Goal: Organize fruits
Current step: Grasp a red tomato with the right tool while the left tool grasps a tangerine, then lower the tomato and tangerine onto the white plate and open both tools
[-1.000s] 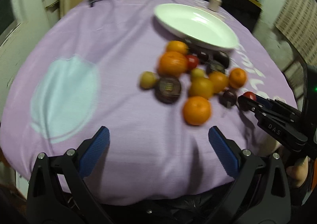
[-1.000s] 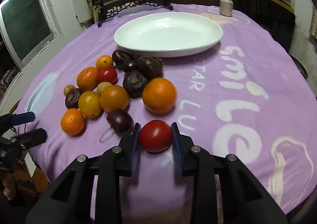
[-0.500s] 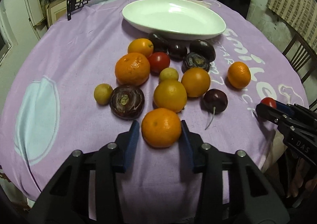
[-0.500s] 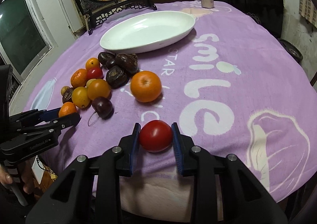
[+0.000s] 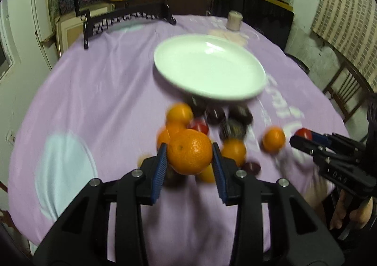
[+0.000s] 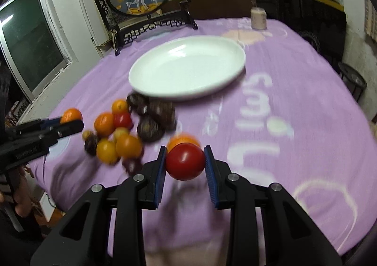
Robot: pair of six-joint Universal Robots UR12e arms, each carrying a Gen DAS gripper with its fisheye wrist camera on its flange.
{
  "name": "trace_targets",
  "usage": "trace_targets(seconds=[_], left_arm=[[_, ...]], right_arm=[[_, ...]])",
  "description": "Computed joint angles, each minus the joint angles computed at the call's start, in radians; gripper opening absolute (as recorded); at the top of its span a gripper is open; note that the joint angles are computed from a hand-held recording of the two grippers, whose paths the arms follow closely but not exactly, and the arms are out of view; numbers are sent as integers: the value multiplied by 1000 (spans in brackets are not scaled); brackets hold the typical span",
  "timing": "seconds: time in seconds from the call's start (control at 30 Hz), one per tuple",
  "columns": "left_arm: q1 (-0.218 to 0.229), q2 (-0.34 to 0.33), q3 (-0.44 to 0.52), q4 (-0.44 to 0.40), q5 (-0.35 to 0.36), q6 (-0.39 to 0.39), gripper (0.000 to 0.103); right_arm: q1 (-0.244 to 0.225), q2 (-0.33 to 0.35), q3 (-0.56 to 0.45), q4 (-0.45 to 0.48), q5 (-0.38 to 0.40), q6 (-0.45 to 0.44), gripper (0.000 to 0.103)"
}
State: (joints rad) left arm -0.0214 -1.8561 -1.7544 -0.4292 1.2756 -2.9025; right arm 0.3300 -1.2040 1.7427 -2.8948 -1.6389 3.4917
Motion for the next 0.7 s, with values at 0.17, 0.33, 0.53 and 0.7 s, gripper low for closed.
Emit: trace_targets(seconds=[0.17, 0.33, 0.53, 0.7], left_arm=[[-27, -122, 208, -84, 13, -27, 38], [-71, -303, 499, -243, 98, -81, 38], [-84, -424, 676, -377, 68, -110, 38], [-77, -436, 680, -358, 21, -120, 61]], right_arm=[[-41, 74, -156, 92, 57, -60, 32], [-88, 216, -423, 305, 43, -19, 32], [-129, 330, -594, 449, 97, 29, 32], [-138, 338, -594, 426, 101, 40, 57]])
